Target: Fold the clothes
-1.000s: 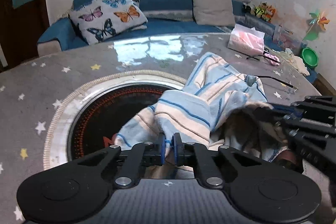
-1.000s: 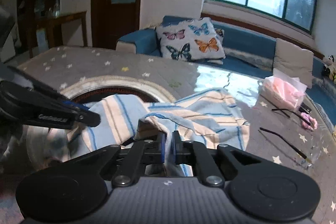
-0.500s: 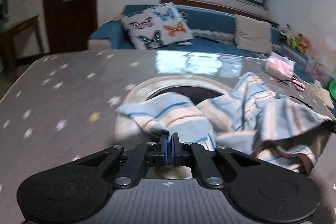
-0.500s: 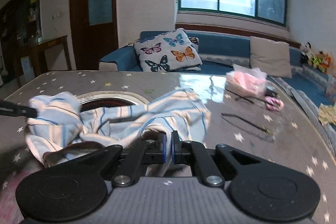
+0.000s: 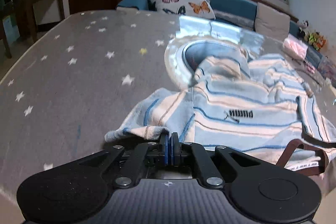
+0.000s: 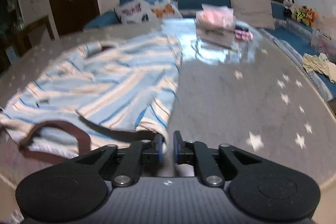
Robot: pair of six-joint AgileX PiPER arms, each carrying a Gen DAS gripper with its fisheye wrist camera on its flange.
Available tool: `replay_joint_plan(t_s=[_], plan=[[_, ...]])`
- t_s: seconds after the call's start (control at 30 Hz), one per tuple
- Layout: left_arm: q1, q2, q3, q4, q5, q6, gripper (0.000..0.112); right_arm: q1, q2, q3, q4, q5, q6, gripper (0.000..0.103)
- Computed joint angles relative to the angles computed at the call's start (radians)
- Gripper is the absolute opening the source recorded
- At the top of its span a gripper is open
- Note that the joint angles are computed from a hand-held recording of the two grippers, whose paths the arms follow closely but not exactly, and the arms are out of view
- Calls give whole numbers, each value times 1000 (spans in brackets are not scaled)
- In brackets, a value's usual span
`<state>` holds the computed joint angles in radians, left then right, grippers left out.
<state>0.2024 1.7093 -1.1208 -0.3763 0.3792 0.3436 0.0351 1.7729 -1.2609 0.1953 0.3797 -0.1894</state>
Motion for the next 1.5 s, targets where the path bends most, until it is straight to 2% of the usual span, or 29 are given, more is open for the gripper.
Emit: replay_joint_plan(t_s=[0.03,0.13,0.2,0.3,0.37,0.43,0.5,0.6,0.67,0.73,0.87,0.93,1.03,1.17,1.23,1.33,1.5], plan=[[4,-9,14,5,1,1,3,8,-14,21,-52,-6,35,25],[23,-20,23,-14,28,32,4,36,-53,53,-177,-27,101,35],[28,-32,31,-24,39,56,7,61,-71,60,-243,-51,125,35],[33,-40,34,-15,38,63,9,88,-82,54,-240,-80,62,35],[35,-47,37,-4,36,63,11,101,-74,32,-264,-58,75,37],[42,-49,39,-13,30,97,15,97,-77,28,-189,-42,-16,38],[36,-56,46,40,16,51,24,104,-81,30,-144,-34,-73,38],[34,-68,52,107,-5,-2,31,132,-72,21,-113,-46,-129,38],[44,-75,55,116,-13,-15,33,145,-69,20,-68,-65,-180,38],[47,-70,45,135,-13,-40,33,143,-41,-12,52,-50,-302,37],[42,-63,31,136,-16,-38,35,149,54,-108,186,38,-418,36],[34,-57,24,139,-21,-38,39,158,102,-152,207,66,-423,36],[22,-39,1,152,-17,-55,40,172,152,-188,233,73,-429,36],[-4,-13,-35,158,-22,-66,44,188,198,-213,230,62,-405,27],[-25,7,-61,183,-23,-91,45,192,194,-198,204,27,-376,7],[-56,43,-114,222,-17,-135,47,172,164,-168,208,-11,-343,4],[-108,116,-218,291,0,-210,48,106,66,-75,34,-118,-137,4]])
